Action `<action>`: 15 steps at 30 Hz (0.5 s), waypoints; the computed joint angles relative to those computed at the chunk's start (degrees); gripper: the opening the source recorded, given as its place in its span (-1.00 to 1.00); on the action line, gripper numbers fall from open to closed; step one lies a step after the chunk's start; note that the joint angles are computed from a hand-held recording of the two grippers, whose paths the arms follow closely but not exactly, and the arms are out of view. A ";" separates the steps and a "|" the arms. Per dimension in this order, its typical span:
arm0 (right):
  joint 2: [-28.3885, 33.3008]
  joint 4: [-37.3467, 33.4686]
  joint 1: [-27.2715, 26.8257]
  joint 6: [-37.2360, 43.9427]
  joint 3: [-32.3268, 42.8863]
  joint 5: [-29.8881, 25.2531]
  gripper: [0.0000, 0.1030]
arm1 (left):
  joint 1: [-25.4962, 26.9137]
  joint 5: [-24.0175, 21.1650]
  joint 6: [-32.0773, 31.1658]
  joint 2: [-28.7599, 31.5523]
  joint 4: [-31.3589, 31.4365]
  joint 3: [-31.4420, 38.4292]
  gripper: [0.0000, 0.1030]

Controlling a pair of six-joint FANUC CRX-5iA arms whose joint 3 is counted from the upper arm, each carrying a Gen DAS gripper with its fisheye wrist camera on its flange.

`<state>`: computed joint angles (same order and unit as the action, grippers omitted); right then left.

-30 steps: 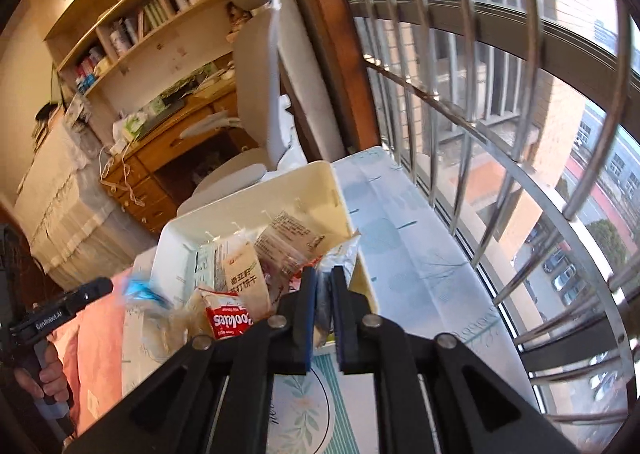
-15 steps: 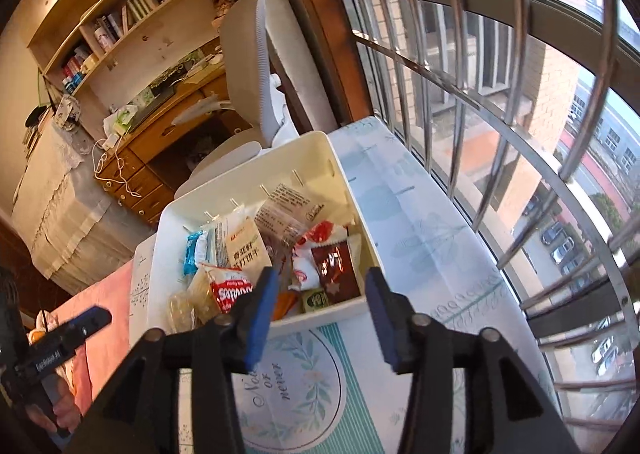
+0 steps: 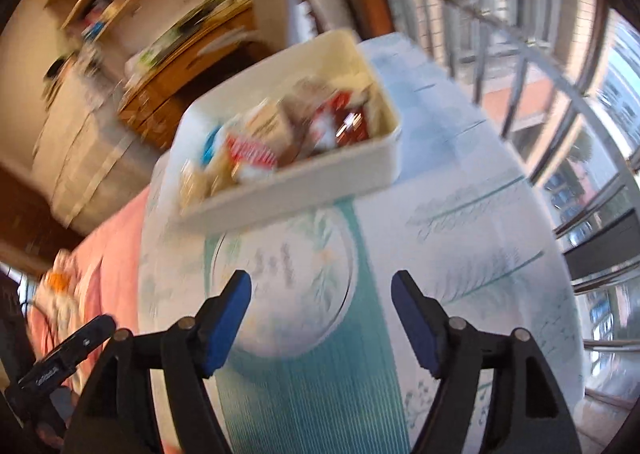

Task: Organize snacks

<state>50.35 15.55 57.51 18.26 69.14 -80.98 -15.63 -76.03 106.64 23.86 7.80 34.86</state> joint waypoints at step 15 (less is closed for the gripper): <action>-19.16 -5.36 5.68 2.07 -20.46 2.23 0.71 | -12.21 -9.15 6.07 -3.20 -8.98 11.16 0.66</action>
